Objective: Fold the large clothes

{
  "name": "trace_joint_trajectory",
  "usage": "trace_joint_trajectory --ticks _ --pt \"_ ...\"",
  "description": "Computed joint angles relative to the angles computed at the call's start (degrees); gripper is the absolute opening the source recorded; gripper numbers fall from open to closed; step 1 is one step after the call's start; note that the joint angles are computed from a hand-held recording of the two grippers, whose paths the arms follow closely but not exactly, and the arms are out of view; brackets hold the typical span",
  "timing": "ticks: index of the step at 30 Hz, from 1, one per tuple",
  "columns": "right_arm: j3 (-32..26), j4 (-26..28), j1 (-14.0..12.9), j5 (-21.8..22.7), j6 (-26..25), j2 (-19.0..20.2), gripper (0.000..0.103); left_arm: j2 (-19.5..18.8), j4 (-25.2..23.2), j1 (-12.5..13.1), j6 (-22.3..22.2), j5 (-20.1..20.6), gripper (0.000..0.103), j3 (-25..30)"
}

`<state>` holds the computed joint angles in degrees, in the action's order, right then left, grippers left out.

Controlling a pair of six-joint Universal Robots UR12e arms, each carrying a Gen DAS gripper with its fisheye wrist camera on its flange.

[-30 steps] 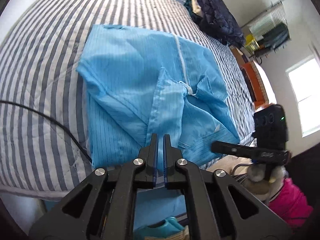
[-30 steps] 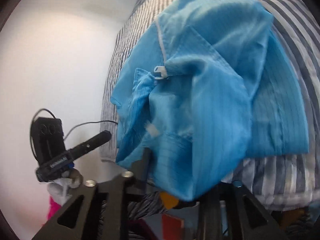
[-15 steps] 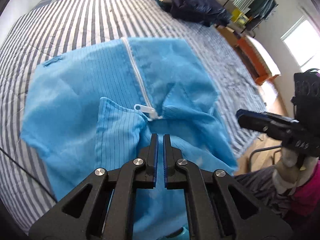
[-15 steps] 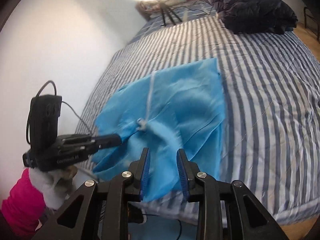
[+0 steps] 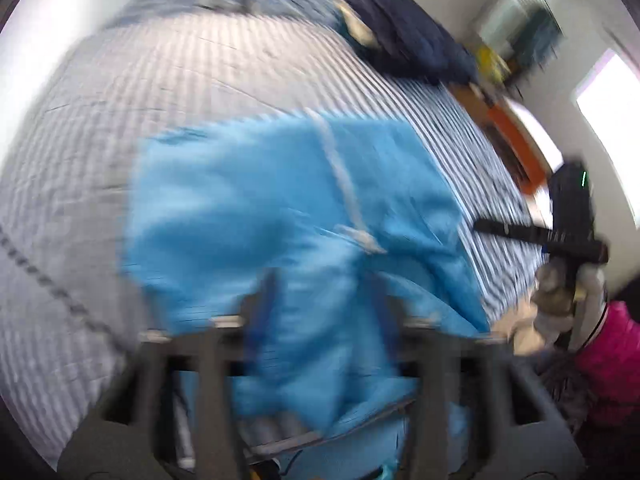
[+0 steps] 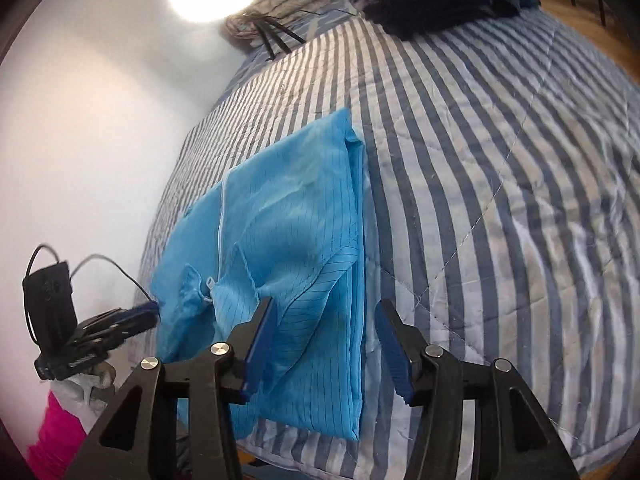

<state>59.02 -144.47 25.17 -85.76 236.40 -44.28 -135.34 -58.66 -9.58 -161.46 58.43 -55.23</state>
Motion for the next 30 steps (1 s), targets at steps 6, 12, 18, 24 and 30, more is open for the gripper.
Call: trace_joint_trajectory --ticks 6,12,18,24,30 --pt "-0.4 -3.3 -0.9 1.3 3.5 1.7 0.054 -3.0 -1.3 3.8 -16.2 -0.2 0.062 2.8" --pt "-2.5 -4.2 -1.1 1.1 3.7 3.6 0.049 -7.0 -4.0 5.2 -22.3 -7.2 0.061 6.6" --pt "-5.9 -0.3 -0.6 0.6 2.7 4.6 0.004 -6.4 -1.5 3.0 -16.4 -2.4 0.000 6.4" --pt "-11.3 10.0 0.1 -1.7 -3.5 6.7 0.001 -6.4 -2.0 2.1 -14.0 3.2 0.003 5.6" --pt "-11.2 11.7 0.5 -5.1 -6.8 5.1 0.028 -3.7 5.7 2.0 -13.9 8.3 0.019 2.8"
